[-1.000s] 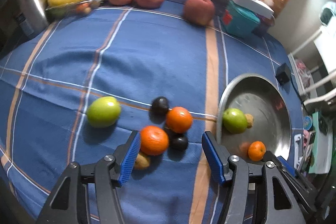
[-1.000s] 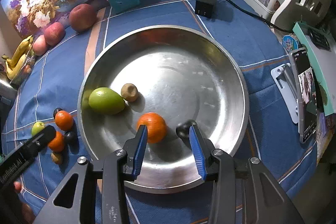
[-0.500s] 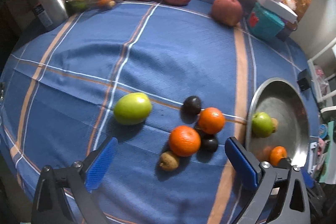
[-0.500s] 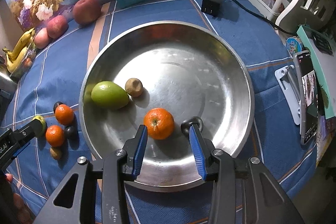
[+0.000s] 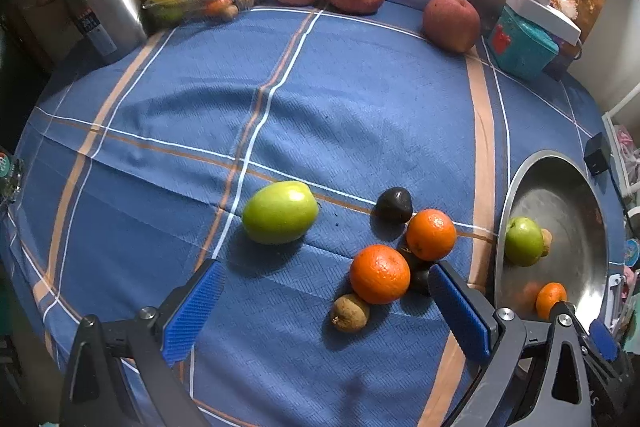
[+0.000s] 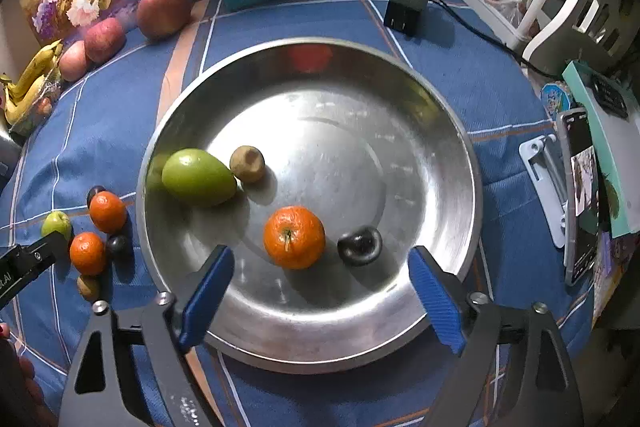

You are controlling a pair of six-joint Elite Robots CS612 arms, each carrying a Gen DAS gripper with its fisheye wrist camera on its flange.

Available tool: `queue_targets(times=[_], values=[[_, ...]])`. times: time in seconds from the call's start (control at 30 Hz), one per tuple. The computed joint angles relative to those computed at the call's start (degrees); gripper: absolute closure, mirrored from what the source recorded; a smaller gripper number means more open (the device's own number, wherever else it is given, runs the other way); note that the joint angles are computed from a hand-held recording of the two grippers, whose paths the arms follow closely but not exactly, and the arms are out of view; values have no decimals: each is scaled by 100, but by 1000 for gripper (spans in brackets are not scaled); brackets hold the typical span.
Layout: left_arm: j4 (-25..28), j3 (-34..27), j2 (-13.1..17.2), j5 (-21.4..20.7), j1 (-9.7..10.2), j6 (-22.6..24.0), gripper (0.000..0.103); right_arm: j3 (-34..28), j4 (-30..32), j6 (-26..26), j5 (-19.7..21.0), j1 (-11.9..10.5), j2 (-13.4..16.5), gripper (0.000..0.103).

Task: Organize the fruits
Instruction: 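Withdraw both open tools from the plate back toward the fruit cluster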

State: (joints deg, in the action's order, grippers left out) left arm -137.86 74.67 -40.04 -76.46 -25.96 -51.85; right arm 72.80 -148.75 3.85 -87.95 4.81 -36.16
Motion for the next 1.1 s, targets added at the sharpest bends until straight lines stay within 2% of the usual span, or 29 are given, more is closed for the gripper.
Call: queue_targets(times=[0.33,0.57,0.7,0.8,0.93,1.03,1.1], values=[[115,11,-38,209,-27,185,0,67,-302,-281,396,36,-7,5],[-70,141,-106,222,-2,250,0,169,-649,-149,866,22,-40,5],[-144,187,-121,132,37,221,0,153,-626,-223,824,77,-41,5],[-215,221,-128,3,77,184,0,125,-581,-279,558,155,-33,5],[-278,262,-134,-138,130,132,0,177,-865,-183,262,216,-41,5],[-325,289,-140,-209,158,91,0,188,-940,-43,252,224,-41,5],[-377,308,-143,-277,178,74,0,148,-759,59,367,212,-33,5]])
